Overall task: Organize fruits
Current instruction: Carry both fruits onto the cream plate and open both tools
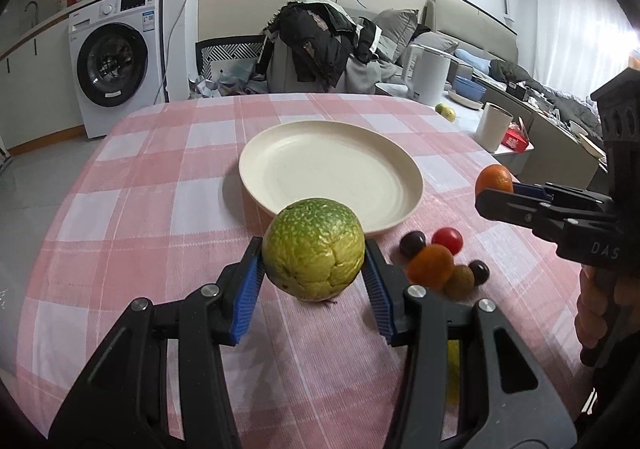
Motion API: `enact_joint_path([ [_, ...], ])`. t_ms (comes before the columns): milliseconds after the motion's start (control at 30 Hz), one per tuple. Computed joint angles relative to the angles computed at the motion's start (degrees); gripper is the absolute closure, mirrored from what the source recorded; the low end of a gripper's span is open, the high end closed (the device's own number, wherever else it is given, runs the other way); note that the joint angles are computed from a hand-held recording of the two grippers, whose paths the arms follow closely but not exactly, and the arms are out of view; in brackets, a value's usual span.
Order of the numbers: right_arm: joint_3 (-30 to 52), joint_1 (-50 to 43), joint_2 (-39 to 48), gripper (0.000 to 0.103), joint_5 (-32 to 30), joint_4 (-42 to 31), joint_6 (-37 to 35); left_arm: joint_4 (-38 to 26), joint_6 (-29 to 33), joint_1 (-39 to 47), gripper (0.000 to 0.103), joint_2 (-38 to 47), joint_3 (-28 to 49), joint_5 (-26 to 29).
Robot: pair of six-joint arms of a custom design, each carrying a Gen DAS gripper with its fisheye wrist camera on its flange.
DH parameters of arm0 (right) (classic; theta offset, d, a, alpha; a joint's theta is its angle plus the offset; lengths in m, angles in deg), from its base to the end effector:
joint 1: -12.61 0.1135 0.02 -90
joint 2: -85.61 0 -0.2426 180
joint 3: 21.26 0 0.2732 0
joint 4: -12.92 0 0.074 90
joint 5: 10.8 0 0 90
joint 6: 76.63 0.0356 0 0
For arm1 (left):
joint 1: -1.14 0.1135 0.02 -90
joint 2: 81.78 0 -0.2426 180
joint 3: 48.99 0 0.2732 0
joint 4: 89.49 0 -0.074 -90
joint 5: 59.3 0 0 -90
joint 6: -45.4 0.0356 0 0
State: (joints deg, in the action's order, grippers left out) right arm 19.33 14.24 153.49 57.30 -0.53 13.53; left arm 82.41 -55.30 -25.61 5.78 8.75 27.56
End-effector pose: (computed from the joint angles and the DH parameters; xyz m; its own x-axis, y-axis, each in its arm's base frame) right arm 0.2521 0.0205 0.1431 -0.6532 -0.0160 -0.7570 -0.3071 0.9195 0.2455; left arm 0.2983 -0.1482 0.1527 -0.6155 0.1026 -0.7814 0.3018 0.9466 -0.1134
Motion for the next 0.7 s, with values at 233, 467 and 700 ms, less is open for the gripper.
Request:
enact_joint_path([
  [233,4.0,1.0,6.1,0.062,0.8,2.8,1.4,1.3,0.3,0.9,0.058,3.0,3.0,-0.5],
  [467,8.1,2.5,13.5,0.062,2.1,5.2,2.2,1.8,0.4,1.9,0.058,7.2,7.0,0.3],
  [700,11.9,3.9,19.1,0.062,3.6,6.0,3.8,1.2,0.5,1.7,0.058,11.8,11.4,0.1],
])
